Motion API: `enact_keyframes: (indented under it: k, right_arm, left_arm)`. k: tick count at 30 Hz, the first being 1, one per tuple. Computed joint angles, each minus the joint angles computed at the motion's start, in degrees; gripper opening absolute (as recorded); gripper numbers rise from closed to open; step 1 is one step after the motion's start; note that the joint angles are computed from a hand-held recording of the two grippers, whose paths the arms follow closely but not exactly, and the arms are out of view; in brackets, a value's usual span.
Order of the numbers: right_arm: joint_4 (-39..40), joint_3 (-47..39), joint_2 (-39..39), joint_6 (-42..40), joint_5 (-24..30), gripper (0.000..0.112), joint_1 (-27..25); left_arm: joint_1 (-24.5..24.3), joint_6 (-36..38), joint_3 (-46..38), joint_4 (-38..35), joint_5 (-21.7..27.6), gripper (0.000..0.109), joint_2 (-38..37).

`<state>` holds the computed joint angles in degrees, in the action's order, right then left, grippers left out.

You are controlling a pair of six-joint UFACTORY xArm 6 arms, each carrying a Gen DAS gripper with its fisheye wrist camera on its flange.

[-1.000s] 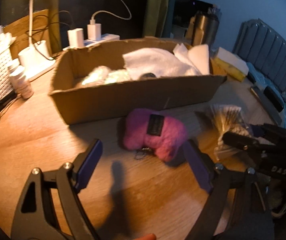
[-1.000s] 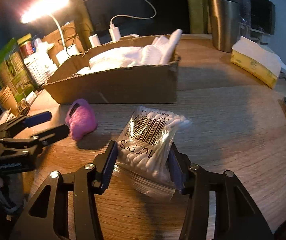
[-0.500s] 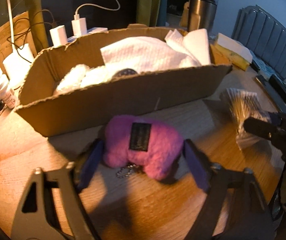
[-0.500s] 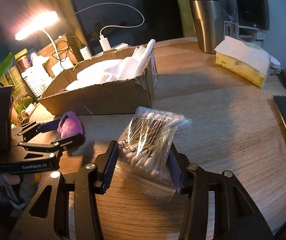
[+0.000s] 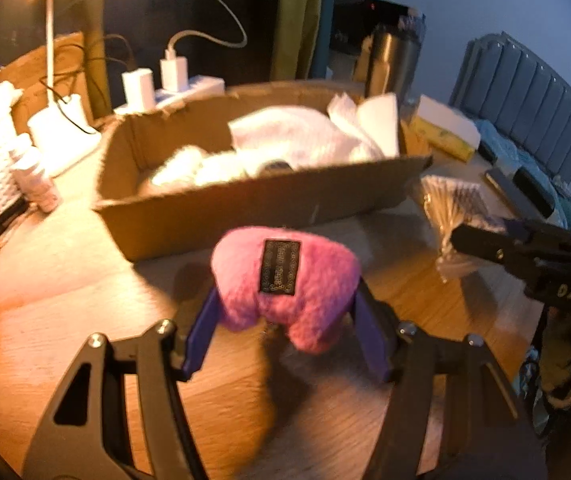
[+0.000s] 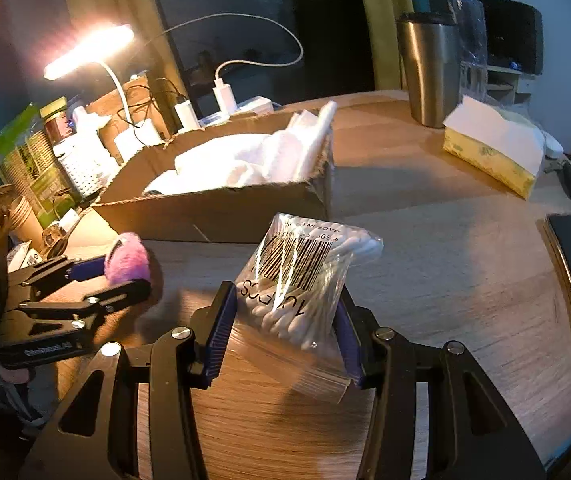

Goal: Organize soft objects
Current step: 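Carry the swab bag toward the box with the right gripper while the left gripper drops the plush in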

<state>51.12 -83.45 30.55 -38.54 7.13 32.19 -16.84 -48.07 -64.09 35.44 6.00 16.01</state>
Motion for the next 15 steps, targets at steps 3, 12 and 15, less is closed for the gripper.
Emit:
enact_keyframes:
  k: [3, 12, 15]
  right_arm:
    - [-0.6, -0.3, -0.2, 0.1, -0.1, 0.05, 0.5]
    - [-1.3, -1.4, -0.8, -0.2, -0.3, 0.05, 1.7]
    - [-1.9, -2.0, -0.7, 0.1, -0.3, 0.05, 1.7]
  left_arm:
    - [1.2, -5.2, 1.5, 5.3, -0.7, 0.063, -2.5]
    - [4.7, -15.5, 1.7, 16.4, -0.9, 0.063, -5.8]
    - [5.4, -16.5, 0.6, 17.3, -0.8, 0.064, -5.4]
